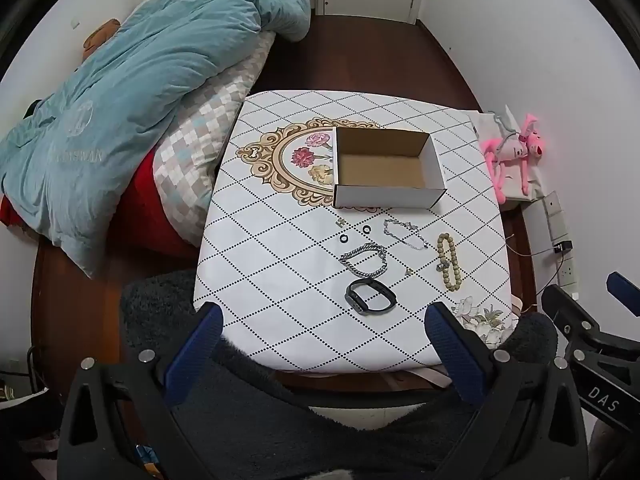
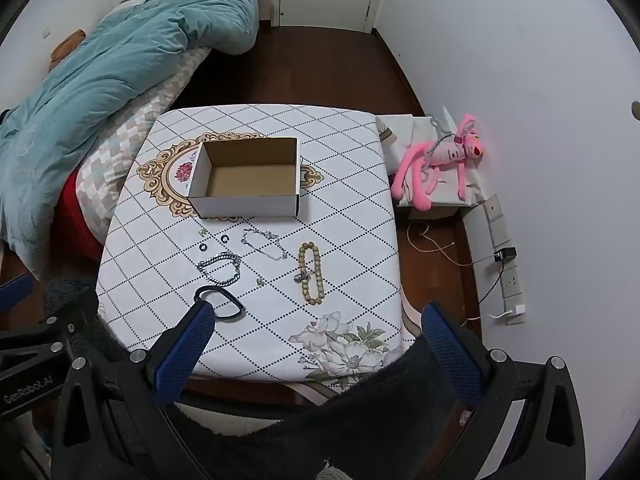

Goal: Organize jewelry

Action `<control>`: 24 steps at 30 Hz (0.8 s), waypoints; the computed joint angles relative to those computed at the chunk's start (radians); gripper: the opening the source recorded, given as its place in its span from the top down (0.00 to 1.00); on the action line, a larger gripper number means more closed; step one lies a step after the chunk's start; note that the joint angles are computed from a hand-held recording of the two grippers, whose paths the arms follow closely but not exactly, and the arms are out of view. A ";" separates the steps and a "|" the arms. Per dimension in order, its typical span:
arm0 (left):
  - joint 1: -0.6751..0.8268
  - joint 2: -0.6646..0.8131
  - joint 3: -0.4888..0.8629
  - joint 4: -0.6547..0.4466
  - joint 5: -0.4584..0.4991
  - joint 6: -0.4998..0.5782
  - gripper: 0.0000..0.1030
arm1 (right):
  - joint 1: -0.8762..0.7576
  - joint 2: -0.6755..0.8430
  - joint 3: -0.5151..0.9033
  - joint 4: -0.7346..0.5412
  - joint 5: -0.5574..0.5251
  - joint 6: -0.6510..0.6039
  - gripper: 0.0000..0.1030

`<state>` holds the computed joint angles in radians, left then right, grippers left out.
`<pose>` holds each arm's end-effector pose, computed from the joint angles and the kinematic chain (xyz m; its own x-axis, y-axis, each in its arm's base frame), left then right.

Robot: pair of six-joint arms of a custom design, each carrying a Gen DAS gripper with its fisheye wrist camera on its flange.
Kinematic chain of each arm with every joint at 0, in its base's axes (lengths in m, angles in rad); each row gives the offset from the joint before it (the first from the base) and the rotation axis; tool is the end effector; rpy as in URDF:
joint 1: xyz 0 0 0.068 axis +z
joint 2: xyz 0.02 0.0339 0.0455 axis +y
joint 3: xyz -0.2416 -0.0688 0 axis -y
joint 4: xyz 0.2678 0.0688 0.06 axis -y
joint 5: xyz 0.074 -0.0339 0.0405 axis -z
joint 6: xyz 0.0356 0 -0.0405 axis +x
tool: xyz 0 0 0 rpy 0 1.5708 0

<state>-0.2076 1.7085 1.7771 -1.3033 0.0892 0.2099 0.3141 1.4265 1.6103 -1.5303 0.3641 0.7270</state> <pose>0.3441 -0.0757 0.3277 -0.8547 0.3921 -0.3401 0.4214 0.9068 -0.0135 0.2526 0.0687 0.3559 -0.8346 0.3819 -0.3969 0.4569 0.8825 -0.1116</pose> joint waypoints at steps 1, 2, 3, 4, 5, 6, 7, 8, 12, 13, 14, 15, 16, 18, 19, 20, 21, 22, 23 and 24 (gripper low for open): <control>-0.001 0.001 0.002 -0.002 -0.002 0.000 0.00 | -0.001 -0.002 -0.001 -0.001 0.000 -0.001 0.00; -0.001 0.003 0.004 -0.004 -0.003 0.000 0.00 | -0.002 -0.004 -0.002 -0.001 0.000 -0.003 0.00; -0.001 0.003 0.004 -0.004 -0.003 -0.001 0.00 | -0.001 -0.006 -0.002 -0.003 0.001 -0.003 0.00; 0.000 0.004 0.004 -0.004 -0.002 -0.003 0.00 | 0.000 -0.007 -0.002 -0.005 0.005 -0.002 0.00; -0.001 0.003 0.005 -0.004 -0.003 -0.002 0.00 | -0.008 -0.007 -0.003 -0.004 -0.005 -0.008 0.00; -0.001 0.003 0.004 -0.003 -0.002 -0.002 0.00 | -0.009 -0.009 -0.004 -0.003 -0.005 -0.009 0.00; -0.001 0.004 0.003 -0.002 -0.002 0.000 0.00 | -0.008 -0.011 -0.005 -0.003 -0.003 -0.010 0.00; -0.001 0.002 0.002 -0.001 -0.001 -0.001 0.00 | -0.007 -0.012 -0.006 -0.004 -0.001 -0.010 0.00; -0.005 0.011 0.039 -0.027 -0.001 -0.004 0.00 | -0.012 -0.022 -0.013 -0.007 -0.004 -0.014 0.00; -0.004 0.009 0.033 -0.022 -0.001 -0.004 0.00 | -0.010 -0.021 -0.013 -0.006 -0.003 -0.012 0.00; -0.004 0.007 0.033 -0.023 -0.001 -0.004 0.00 | -0.016 -0.019 -0.007 -0.009 -0.012 -0.012 0.00; -0.005 0.007 0.036 -0.025 0.000 -0.003 0.00 | -0.015 -0.019 -0.006 -0.009 -0.011 -0.010 0.00; -0.004 0.008 0.039 -0.027 0.000 -0.001 0.00 | -0.014 -0.018 -0.005 -0.010 -0.012 -0.010 0.00; -0.003 0.007 0.038 -0.027 0.000 0.000 0.00 | -0.013 -0.016 -0.001 -0.013 -0.013 -0.009 0.00; -0.003 0.008 0.046 -0.034 0.001 0.000 0.00 | -0.009 -0.016 -0.002 -0.011 -0.011 -0.004 0.00; -0.004 0.009 0.045 -0.031 0.000 -0.002 0.00 | -0.010 -0.016 -0.002 -0.012 -0.010 -0.006 0.00; -0.005 0.009 0.046 -0.031 -0.001 -0.003 0.00 | -0.010 -0.016 -0.001 -0.012 -0.010 -0.006 0.00; -0.007 0.010 0.049 -0.033 0.000 -0.003 0.00 | -0.010 -0.017 -0.003 -0.010 -0.010 -0.005 0.00; -0.002 0.005 0.040 -0.029 0.002 0.002 0.00 | -0.010 -0.016 -0.003 -0.009 -0.010 -0.006 0.00; -0.003 0.005 0.041 -0.029 0.000 0.001 0.00 | -0.010 -0.014 -0.001 -0.010 -0.010 -0.006 0.00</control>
<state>-0.2104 1.7139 1.8182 -1.3323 0.0889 0.2104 0.3038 1.4124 1.6090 -1.5401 0.3545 0.7208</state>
